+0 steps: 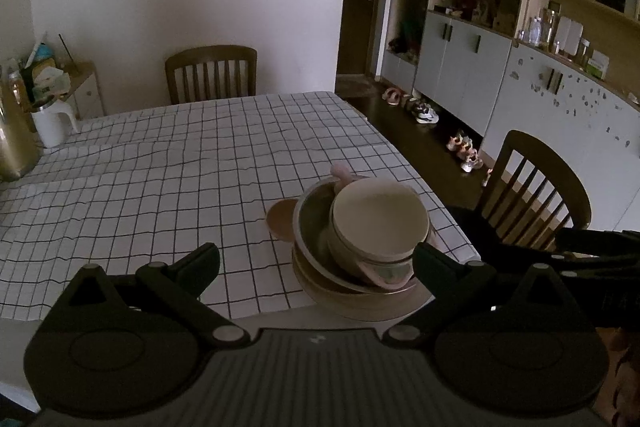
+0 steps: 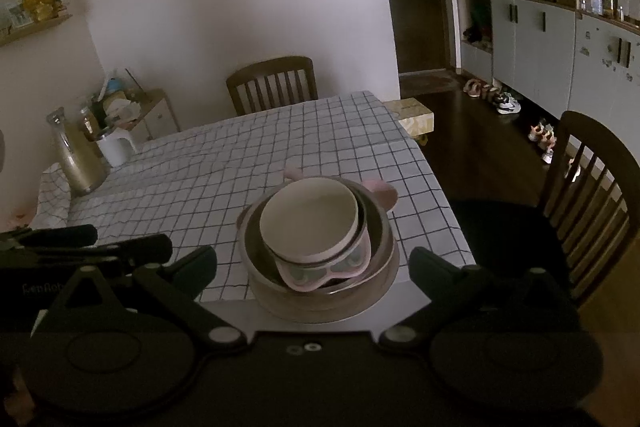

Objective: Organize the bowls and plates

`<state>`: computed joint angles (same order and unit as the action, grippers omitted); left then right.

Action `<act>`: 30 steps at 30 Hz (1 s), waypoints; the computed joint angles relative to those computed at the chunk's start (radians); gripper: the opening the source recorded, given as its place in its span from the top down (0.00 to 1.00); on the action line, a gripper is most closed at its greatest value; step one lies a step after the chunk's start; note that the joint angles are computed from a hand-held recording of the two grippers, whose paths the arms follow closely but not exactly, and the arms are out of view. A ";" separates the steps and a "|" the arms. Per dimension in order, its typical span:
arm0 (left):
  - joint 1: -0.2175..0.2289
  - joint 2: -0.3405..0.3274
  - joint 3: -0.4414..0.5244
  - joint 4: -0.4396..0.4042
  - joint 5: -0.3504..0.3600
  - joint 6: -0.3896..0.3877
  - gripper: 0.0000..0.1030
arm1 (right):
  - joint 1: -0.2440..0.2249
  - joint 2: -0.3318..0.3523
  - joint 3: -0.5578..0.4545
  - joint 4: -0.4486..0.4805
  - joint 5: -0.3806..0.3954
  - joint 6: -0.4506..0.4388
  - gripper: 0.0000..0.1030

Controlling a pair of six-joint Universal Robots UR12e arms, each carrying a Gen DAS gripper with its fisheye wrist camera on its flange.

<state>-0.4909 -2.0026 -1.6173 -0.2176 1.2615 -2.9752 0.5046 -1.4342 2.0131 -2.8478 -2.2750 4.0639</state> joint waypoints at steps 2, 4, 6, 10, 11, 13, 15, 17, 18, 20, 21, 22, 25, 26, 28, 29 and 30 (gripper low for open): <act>0.000 0.001 -0.001 0.001 0.001 0.000 0.00 | 0.003 0.001 -0.001 0.003 -0.011 0.004 0.00; 0.000 0.000 -0.001 0.002 0.001 -0.002 0.00 | 0.004 0.002 -0.002 0.003 -0.019 0.005 0.00; 0.000 0.001 -0.001 0.001 -0.001 -0.002 0.00 | 0.008 0.002 -0.003 0.005 -0.027 0.008 0.00; 0.000 0.003 -0.001 -0.006 -0.003 -0.001 0.00 | 0.011 0.003 -0.004 0.006 -0.038 0.010 0.00; 0.000 0.003 0.000 -0.012 -0.003 0.001 0.00 | 0.011 0.003 -0.003 0.002 -0.036 0.009 0.00; -0.001 0.004 -0.001 -0.018 -0.001 0.001 0.00 | 0.009 0.003 0.000 -0.012 -0.027 0.007 0.01; -0.001 0.005 -0.001 -0.019 0.002 0.002 0.00 | 0.008 0.004 -0.001 -0.011 -0.024 0.006 0.01; -0.002 0.006 -0.001 -0.023 0.006 0.000 0.00 | 0.008 0.005 -0.002 -0.011 -0.022 0.002 0.01; -0.002 0.006 0.000 -0.026 0.010 0.000 0.00 | 0.008 0.005 -0.002 -0.012 -0.021 0.000 0.01; -0.003 0.005 0.001 -0.034 0.015 0.001 0.00 | 0.007 0.006 -0.003 -0.013 -0.016 -0.003 0.01; -0.003 0.005 0.003 -0.039 0.016 0.000 0.00 | 0.006 0.006 -0.003 -0.012 -0.012 -0.003 0.01; -0.003 0.005 0.003 -0.043 0.015 0.000 0.00 | 0.004 0.006 -0.004 -0.011 -0.008 -0.003 0.01; -0.003 0.006 0.003 -0.049 0.018 0.000 0.00 | 0.003 0.007 -0.005 -0.011 -0.001 -0.004 0.01; -0.003 0.006 0.004 -0.050 0.019 0.000 0.00 | 0.002 0.007 -0.005 -0.012 0.001 -0.005 0.01; -0.003 0.007 0.003 -0.053 0.021 -0.001 0.00 | 0.003 0.008 -0.005 -0.014 0.002 -0.008 0.01; -0.003 0.007 0.003 -0.056 0.022 -0.002 0.00 | 0.002 0.008 -0.004 -0.016 0.004 -0.009 0.01; -0.002 0.007 0.003 -0.058 0.022 -0.002 0.00 | 0.002 0.007 -0.003 -0.016 0.007 -0.009 0.01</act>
